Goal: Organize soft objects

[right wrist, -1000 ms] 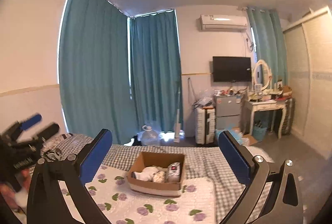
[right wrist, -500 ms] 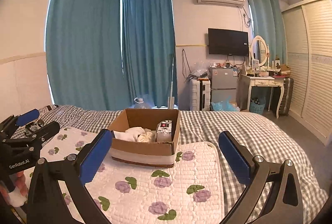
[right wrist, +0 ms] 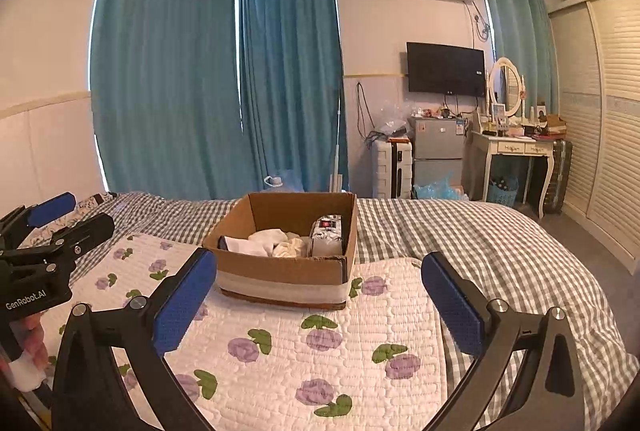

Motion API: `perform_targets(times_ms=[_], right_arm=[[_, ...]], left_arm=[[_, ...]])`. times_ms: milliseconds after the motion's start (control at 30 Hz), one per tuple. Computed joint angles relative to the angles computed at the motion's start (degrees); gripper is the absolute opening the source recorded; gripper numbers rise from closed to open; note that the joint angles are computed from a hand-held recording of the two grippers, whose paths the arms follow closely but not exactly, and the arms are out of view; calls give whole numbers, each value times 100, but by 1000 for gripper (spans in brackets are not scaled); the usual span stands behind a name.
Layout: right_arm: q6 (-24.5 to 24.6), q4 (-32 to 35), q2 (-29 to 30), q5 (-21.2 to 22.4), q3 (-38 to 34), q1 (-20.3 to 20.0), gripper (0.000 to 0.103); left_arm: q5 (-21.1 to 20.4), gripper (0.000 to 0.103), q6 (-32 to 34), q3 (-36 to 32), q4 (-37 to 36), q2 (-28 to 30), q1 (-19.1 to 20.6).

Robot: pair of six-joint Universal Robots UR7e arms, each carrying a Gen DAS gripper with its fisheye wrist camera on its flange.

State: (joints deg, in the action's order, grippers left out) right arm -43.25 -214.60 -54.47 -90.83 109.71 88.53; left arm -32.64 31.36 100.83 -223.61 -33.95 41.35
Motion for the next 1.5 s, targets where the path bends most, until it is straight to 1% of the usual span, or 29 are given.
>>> perform_targets(times_ms=[67, 167, 300, 433, 733, 933, 1100, 1333, 1500], right_arm=[[38, 26, -40, 51, 35, -2, 103], [22, -12, -42, 74, 70, 24, 103], [-31, -28, -25, 40, 75, 60, 103], [-81, -79, 14, 22, 77, 69, 103], [-92, -79, 17, -18, 79, 65, 103], [-29, -47, -22, 29, 93, 52, 103], [-10, -78, -13, 30, 90, 49, 103], [124, -48, -41, 73, 86, 18, 103], [112, -66, -42, 57, 85, 16, 103]], left_arm=[[-45, 89, -225, 116, 146, -108, -9], [-23, 89, -278, 169, 137, -135, -21], [-40, 89, -512, 249, 311, -215, -14], [-147, 89, -682, 303, 371, -267, -2], [-78, 89, -539, 202, 414, -181, -1], [-111, 89, -661, 228, 499, -192, 7], [-88, 89, -582, 203, 477, -156, -7], [-94, 89, -633, 228, 497, -162, 4], [-108, 89, -676, 232, 518, -162, -2]])
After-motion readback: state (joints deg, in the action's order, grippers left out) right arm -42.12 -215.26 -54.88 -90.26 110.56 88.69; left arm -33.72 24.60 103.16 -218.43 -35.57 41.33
